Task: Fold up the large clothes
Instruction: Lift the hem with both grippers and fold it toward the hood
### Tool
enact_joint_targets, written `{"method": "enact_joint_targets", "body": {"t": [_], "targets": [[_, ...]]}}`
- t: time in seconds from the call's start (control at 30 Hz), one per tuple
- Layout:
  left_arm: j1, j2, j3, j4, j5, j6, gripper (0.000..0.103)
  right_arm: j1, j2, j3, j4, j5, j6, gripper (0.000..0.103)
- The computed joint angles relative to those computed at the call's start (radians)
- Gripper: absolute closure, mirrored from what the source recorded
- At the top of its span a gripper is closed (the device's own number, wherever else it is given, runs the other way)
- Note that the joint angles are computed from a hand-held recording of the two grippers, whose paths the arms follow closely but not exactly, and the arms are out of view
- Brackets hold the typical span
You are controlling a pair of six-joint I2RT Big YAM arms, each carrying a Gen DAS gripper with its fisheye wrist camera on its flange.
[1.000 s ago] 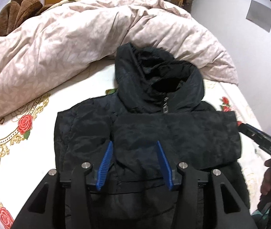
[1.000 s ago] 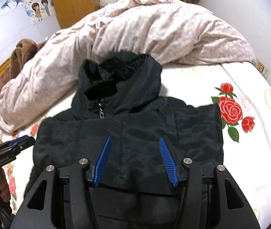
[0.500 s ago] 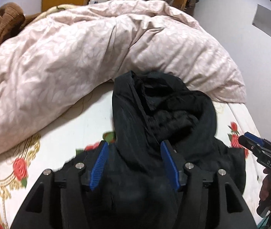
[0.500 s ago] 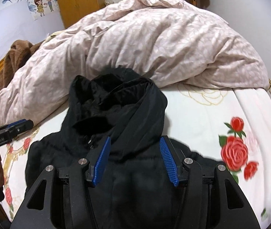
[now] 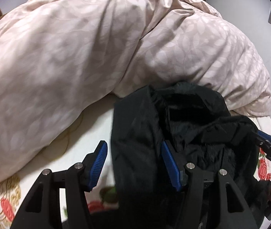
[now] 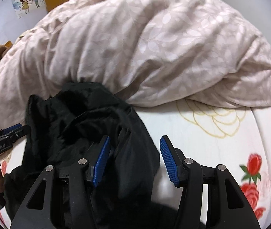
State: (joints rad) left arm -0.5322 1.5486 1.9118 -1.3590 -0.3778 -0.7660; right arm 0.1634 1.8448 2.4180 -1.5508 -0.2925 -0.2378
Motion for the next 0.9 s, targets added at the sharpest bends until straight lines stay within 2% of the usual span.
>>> {"method": "enact_joint_targets", "body": {"t": [0.03,0.07,0.1,0.17,0.27,0.4,0.57,0.73,0.8,0.9], "targets": [[0.001,0.007,-0.002,0.012,-0.005,0.013,0.052,0.007,0.031,0.036,-0.029,0.016,0.001,0.050],[0.003,0.016,0.003,0.008,0.004,0.020,0.074,0.012,0.047,0.052,-0.043,0.023,0.001,0.074],[0.005,0.019,-0.003,0.015,0.020,0.023,0.088,0.015,0.057,0.059,-0.057,0.020,-0.005,0.088],[-0.004,0.019,-0.009,0.017,0.003,0.037,0.096,0.027,0.027,0.001,-0.026,0.043,-0.021,0.094],[-0.030,-0.015,-0.037,0.036,-0.047,0.038,0.098,0.018,-0.032,-0.069,0.025,0.013,-0.016,0.095],[-0.068,-0.093,-0.067,0.036,-0.088,-0.025,0.099,-0.009,-0.115,-0.117,0.046,-0.061,0.003,0.096],[-0.170,-0.189,-0.069,0.022,-0.177,-0.097,0.099,-0.061,-0.248,-0.199,0.053,-0.162,0.016,0.096],[-0.333,-0.275,-0.105,-0.022,-0.294,-0.234,0.099,-0.156,-0.410,-0.336,0.044,-0.275,0.013,0.096],[-0.415,-0.297,-0.122,-0.062,-0.346,-0.316,0.099,-0.191,-0.466,-0.392,0.025,-0.305,-0.003,0.096],[-0.512,-0.323,-0.167,-0.118,-0.386,-0.430,0.099,-0.238,-0.539,-0.479,-0.018,-0.323,-0.046,0.096]]}}
